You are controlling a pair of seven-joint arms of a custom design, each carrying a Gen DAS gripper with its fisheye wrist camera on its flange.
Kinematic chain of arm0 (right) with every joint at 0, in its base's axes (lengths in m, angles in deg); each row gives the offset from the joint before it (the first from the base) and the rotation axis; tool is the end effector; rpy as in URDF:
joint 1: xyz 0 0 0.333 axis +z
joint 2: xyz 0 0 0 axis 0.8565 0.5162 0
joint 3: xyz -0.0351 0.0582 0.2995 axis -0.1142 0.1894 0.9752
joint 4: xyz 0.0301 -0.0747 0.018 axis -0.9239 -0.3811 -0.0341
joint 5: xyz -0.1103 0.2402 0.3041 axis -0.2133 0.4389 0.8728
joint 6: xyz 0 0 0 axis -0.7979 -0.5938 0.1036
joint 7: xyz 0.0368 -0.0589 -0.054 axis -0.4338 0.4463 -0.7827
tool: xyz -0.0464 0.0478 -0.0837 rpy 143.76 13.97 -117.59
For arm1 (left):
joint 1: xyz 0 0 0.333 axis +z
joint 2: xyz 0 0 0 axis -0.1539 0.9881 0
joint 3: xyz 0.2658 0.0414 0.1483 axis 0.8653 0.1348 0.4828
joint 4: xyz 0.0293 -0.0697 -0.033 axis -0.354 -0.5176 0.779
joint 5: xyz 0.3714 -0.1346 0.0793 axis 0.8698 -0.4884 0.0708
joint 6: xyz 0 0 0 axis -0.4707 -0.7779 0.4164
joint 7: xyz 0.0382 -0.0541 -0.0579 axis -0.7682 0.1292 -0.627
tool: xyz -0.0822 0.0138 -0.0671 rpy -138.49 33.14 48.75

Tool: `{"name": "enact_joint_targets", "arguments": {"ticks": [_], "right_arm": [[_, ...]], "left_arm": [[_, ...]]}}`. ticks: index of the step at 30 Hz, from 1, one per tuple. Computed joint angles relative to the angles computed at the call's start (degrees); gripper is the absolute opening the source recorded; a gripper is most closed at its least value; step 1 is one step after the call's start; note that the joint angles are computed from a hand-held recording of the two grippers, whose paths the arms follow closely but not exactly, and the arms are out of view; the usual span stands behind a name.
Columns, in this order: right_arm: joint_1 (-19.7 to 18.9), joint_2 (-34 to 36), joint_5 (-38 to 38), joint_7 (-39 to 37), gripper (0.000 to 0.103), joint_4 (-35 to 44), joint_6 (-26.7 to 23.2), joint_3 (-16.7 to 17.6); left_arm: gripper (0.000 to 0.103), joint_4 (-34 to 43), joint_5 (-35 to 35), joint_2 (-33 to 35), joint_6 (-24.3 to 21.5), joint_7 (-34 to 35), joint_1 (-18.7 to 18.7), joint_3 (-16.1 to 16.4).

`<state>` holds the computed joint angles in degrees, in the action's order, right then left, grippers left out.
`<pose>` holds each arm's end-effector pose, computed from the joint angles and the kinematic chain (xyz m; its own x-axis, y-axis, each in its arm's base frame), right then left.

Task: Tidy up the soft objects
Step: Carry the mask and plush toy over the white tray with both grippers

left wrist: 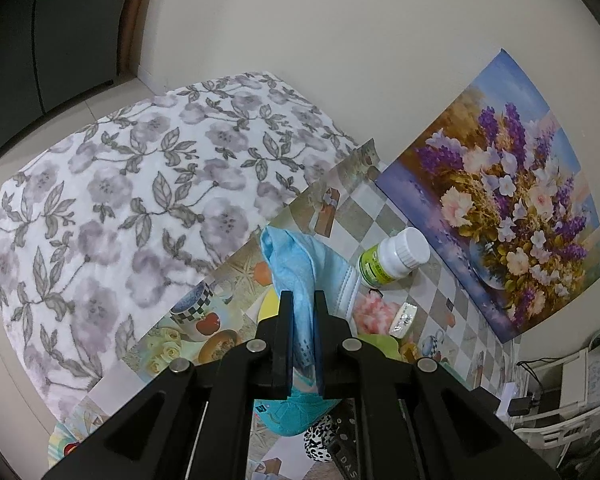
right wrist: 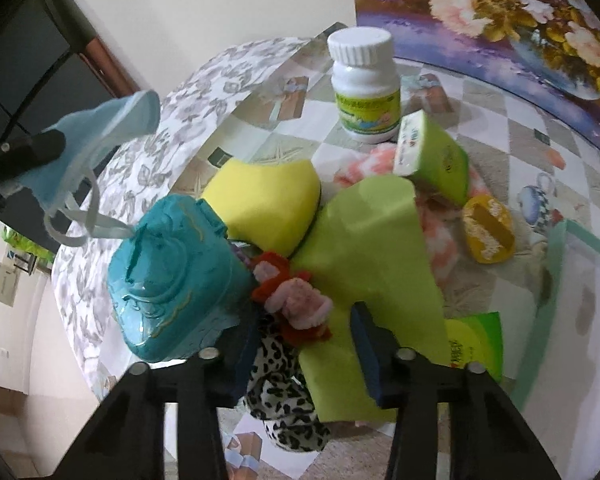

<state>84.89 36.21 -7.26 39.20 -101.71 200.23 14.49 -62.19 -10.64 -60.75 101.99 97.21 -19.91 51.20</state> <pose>0.6200 0.3709 0.4755 0.3620 -0.9023 -0.2339 -0.8869 -0.2562 -0.3845 0.5715 -0.2387 0.5693 0.4824 -0.7677 0.4217 -0.6401 -0.6376 -0.4286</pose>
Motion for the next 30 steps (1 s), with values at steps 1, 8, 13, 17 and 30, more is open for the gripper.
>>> {"name": "enact_joint_targets", "arguments": {"ticks": [1,8,13,17,30], "right_arm": [[-0.09,0.32,0.29,-0.02,0.033,0.27,-0.13,0.07],[-0.63,-0.77,1.72,-0.25,0.023,-0.91,1.32,0.19],[-1.15,-2.43,2.74,-0.64,0.021,-2.47,2.92,0.33],[-1.79,-4.56,3.86,-0.38,0.021,-4.31,4.67,0.34],[-4.32,-15.79,-6.87,12.08,0.021,-15.17,7.49,-3.40]], "left_arm": [[0.008,0.04,-0.14,0.07,0.01,0.14,0.00,0.01],[0.008,-0.05,0.08,0.10,0.13,0.04,-0.01,0.02],[0.008,-0.08,1.42,-0.28,0.07,-0.66,-0.23,-0.16],[0.008,0.57,2.93,-0.39,-0.39,-0.98,-0.55,-0.42],[0.008,10.35,3.43,5.56,-3.80,3.27,-4.57,-2.31]]}}
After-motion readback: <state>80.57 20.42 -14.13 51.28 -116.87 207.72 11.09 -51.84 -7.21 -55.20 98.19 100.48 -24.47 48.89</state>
